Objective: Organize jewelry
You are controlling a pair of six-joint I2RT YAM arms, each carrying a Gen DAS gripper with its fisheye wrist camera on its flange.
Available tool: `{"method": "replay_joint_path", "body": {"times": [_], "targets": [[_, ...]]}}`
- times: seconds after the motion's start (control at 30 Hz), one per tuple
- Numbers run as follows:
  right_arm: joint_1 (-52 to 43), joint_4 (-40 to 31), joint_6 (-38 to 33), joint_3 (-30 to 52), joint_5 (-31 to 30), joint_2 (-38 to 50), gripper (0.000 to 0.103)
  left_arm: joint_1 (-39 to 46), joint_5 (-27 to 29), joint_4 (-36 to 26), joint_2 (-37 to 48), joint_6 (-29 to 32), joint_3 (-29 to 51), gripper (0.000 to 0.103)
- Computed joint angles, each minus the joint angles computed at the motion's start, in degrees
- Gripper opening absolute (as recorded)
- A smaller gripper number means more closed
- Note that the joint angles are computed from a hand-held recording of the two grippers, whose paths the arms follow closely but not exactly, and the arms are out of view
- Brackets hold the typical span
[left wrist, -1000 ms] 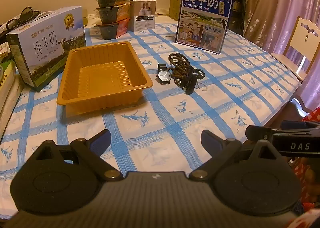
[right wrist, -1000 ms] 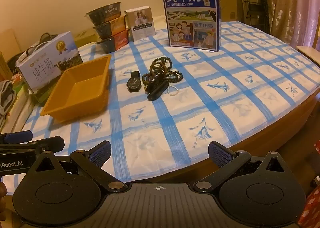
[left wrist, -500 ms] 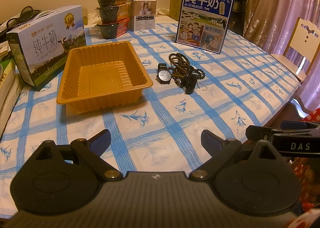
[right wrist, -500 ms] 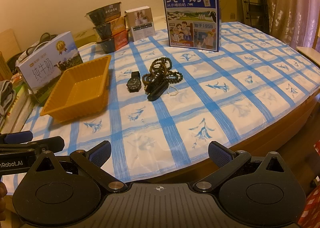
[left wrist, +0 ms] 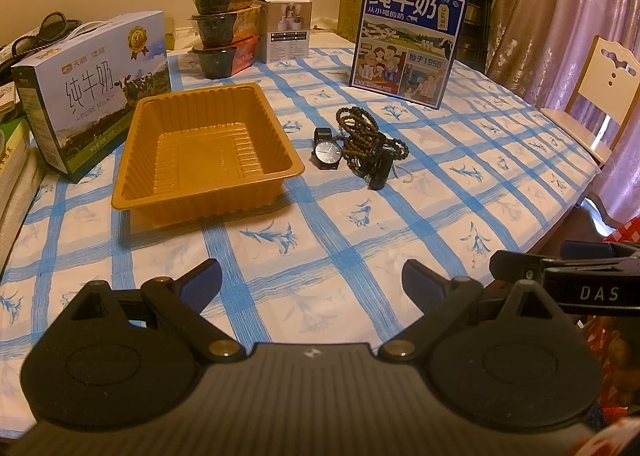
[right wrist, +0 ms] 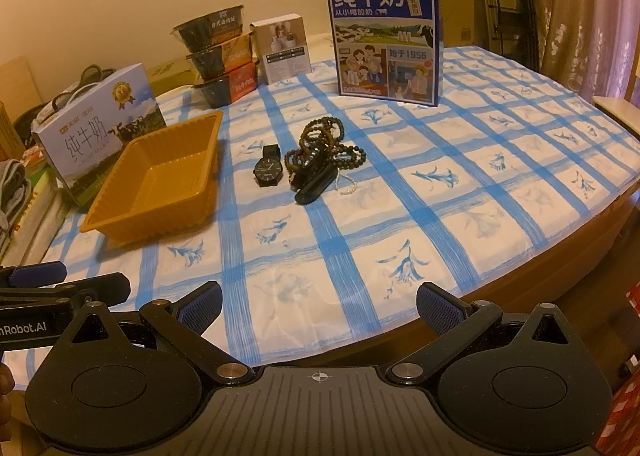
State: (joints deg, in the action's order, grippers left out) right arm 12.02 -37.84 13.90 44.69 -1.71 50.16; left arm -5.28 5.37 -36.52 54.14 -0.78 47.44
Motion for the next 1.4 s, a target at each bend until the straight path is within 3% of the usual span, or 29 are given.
{"method": "replay_joint_path", "body": {"times": [1.4], "targets": [[0.23,0.36,-0.09,0.28,0.3,0.64,0.103,-1.68,-1.0,0.27,0.12,-1.43,0.04,0.096]]}}
